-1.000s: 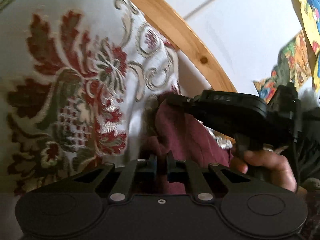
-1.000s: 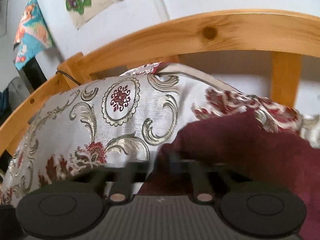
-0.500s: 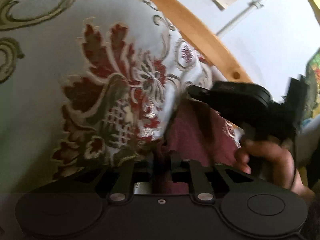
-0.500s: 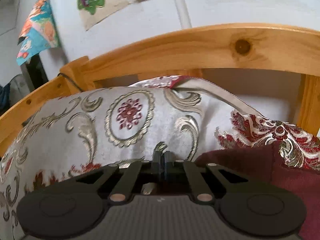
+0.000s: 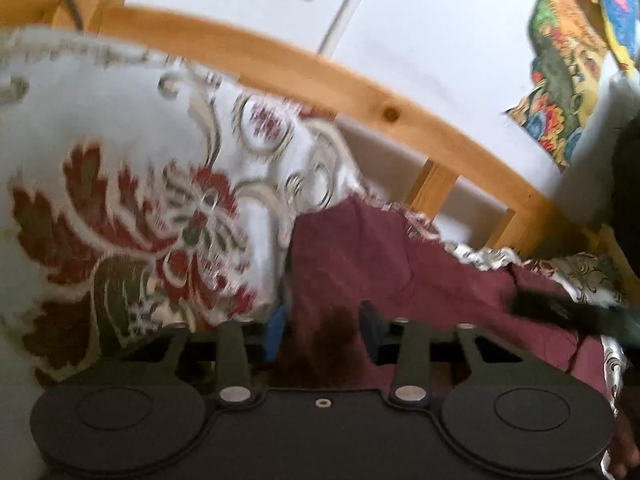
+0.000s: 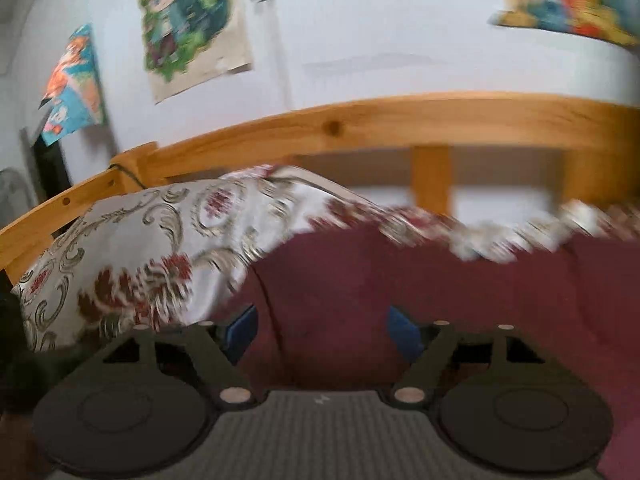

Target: Fold small clothes

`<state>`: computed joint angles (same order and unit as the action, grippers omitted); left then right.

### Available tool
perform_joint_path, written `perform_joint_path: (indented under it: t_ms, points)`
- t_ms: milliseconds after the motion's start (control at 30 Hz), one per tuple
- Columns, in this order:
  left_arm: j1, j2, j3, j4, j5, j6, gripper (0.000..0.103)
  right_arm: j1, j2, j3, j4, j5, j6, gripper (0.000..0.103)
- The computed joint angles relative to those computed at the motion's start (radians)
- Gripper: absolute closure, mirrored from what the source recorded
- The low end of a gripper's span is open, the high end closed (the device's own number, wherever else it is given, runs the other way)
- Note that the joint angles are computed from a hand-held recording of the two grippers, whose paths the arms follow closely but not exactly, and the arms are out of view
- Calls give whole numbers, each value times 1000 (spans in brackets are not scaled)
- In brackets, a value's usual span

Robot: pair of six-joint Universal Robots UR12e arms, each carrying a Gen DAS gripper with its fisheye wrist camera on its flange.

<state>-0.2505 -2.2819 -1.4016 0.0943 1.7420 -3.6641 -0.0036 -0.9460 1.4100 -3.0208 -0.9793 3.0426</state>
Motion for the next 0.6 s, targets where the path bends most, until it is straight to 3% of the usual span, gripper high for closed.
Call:
perform_joint_path:
  t_ms: [133, 267, 400, 467, 533, 600]
  points:
    - [1, 8, -7, -23, -6, 7, 70, -51, -65, 114, 17, -16, 72, 23]
    - [1, 6, 8, -81, 18, -18, 75, -87, -130, 207, 59, -62, 30, 19]
    - [-7, 0, 22, -105, 54, 38, 76, -90, -186, 277, 140, -182, -92, 14]
    - [-10, 2, 18, -99, 59, 28, 72, -84, -206, 302, 195, -242, -139, 14]
    - [-13, 11, 12, -110, 53, 1, 53, -78, -221, 325, 222, -273, -176, 13]
    - [-21, 22, 4, -127, 62, 9, 37, -76, -237, 363, 176, -291, -182, 7]
